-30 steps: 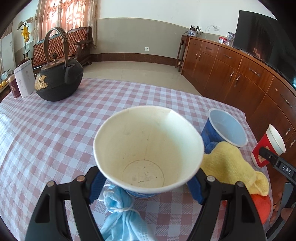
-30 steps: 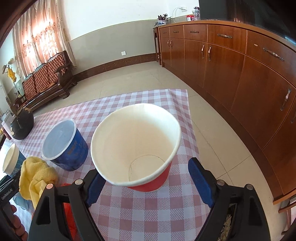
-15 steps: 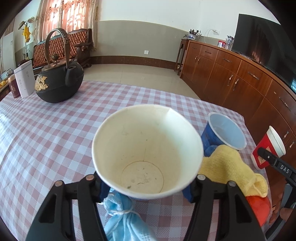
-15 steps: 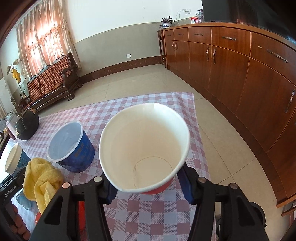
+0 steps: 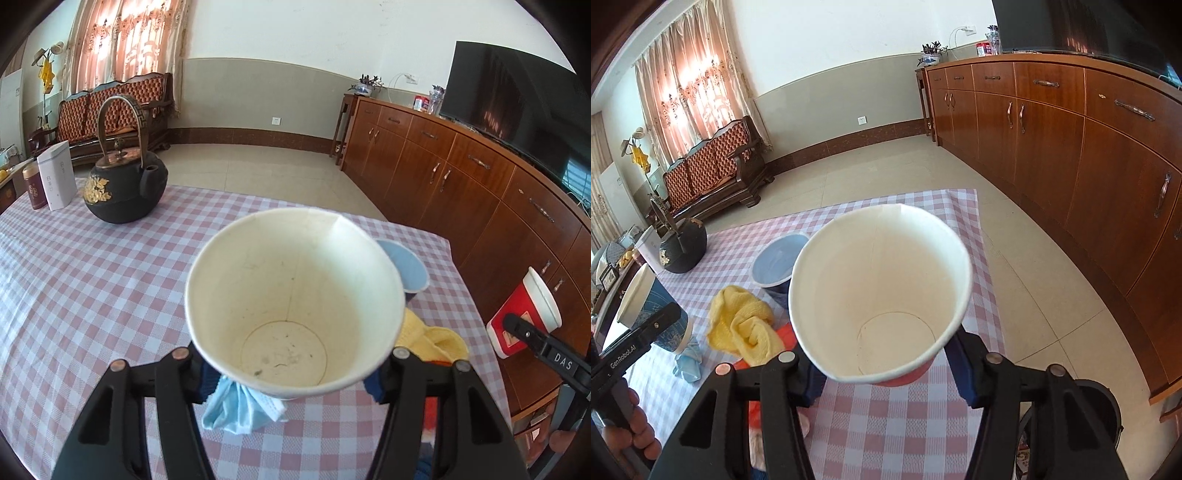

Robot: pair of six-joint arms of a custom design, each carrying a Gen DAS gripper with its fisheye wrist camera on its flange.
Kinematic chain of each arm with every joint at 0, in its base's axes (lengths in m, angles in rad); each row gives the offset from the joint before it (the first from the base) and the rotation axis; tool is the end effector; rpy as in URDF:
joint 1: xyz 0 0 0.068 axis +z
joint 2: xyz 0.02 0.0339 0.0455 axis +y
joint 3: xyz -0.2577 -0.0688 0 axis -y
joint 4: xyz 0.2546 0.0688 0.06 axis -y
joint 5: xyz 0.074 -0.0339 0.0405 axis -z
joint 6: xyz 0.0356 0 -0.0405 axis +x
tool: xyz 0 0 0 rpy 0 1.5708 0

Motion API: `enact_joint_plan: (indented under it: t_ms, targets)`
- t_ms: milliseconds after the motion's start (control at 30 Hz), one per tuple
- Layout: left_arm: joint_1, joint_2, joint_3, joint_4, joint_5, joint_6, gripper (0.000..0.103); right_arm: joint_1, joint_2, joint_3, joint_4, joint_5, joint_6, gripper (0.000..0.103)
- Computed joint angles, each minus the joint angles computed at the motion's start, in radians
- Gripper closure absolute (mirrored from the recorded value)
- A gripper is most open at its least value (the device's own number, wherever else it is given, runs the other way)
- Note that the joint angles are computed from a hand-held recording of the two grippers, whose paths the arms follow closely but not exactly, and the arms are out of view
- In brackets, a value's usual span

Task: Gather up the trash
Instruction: 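Lift both held paper cups off the table, then carry both held paper cups over the black bin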

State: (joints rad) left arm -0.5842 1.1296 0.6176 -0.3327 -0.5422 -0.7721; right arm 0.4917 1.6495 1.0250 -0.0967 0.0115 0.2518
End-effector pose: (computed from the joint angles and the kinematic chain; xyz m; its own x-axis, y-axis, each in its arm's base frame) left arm 0.2026 -0.1119 0.1960 -0.5771 -0.3348 -0.7449 -0.3014 0.9350 -0.1867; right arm 0.3212 0.1716 0.1978 -0.6794 -0.0813 -0.7292 -0.3048 0.9353 0.1798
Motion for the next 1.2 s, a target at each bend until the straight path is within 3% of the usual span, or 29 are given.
enact_joint_plan:
  t_ms: [333,600,867,1200]
  targets:
    - [-0.260,-0.061,0.029,-0.165,-0.114,-0.172,0.041,0.022,-0.379,-0.302,-0.079,-0.012,0.007,0.045]
    - [-0.469,0.051,0.119,-0.209,-0.166,-0.294,0.041,-0.064,-0.679,-0.482,-0.198,-0.060,-0.012,0.045]
    - [-0.571,0.263,0.274,-0.119,-0.141,-0.268,0.041,-0.356,-0.909,-0.582,-0.346,-0.204,-0.136,0.045]
    - [-0.594,0.543,0.501,-0.019,-0.030,-0.170,0.041,-0.865,-0.879,-0.594,-0.419,-0.456,-0.403,0.045]
